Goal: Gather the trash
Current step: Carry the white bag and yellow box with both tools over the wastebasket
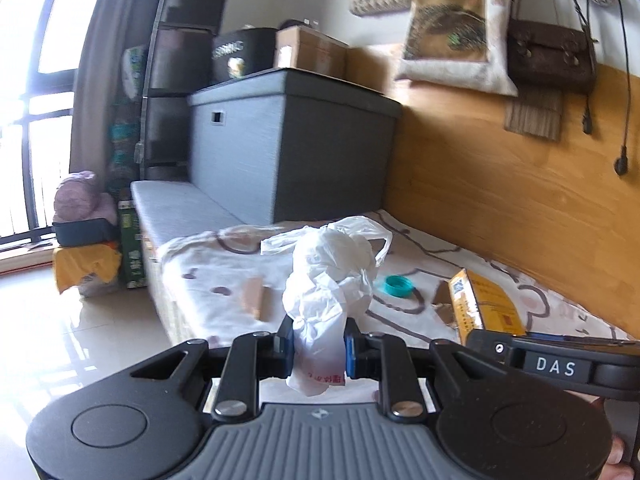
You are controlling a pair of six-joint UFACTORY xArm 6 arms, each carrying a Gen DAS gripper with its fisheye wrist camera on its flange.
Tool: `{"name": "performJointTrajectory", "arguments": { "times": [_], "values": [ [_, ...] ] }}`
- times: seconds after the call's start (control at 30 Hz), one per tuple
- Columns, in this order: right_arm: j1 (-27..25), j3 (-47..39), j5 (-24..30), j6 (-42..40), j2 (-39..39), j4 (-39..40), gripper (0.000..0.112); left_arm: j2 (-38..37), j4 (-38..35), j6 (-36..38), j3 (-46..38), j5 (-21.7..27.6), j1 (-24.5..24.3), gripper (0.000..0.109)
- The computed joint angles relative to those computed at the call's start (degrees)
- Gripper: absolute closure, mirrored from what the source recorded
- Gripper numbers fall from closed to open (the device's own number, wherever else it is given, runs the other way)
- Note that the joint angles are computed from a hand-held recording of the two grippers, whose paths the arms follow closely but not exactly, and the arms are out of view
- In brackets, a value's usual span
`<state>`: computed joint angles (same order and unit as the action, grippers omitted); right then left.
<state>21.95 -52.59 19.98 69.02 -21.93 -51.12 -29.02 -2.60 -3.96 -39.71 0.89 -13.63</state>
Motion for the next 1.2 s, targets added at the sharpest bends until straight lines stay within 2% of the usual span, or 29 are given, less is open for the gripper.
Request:
{"name": "performJointTrajectory", "arguments": {
  "times": [0.1, 0.37, 0.73, 0.93, 1.03, 1.2],
  "values": [
    [2.0, -1.4, 1.5, -0.7, 0.5, -0.7, 0.057, -2.5, 1.7, -1.6, 1.6, 0.5, 2.3, 0.084],
    [7.6, -6.6, 3.7, -3.2, 5.2, -0.8, 0.057, -7.2, -2.1, 1.5, 5.2, 2.2, 8.0, 0.084],
    [13.9, -15.8, 3.9, -9.6, 16.0, 3.5, 0.057, -6.5, -8.9, 6.5, 7.0, 2.8, 15.7, 0.084],
    [15.9, -20.5, 3.9, -16.1, 23.0, 9.7, 0.057, -3.4, -9.6, 7.2, 6.5, 4.6, 19.1, 0.084],
    [16.6, -23.1, 4.3, -22.0, 26.9, 16.1, 0.057, -0.2, -14.0, 9.8, 4.8, 6.7, 20.1, 0.084],
    [17.2, -27.1, 5.5, -32.4, 32.7, 28.7, 0.057, 4.7, -14.7, 9.4, 2.7, 9.4, 22.1, 0.084]
  ]
}}
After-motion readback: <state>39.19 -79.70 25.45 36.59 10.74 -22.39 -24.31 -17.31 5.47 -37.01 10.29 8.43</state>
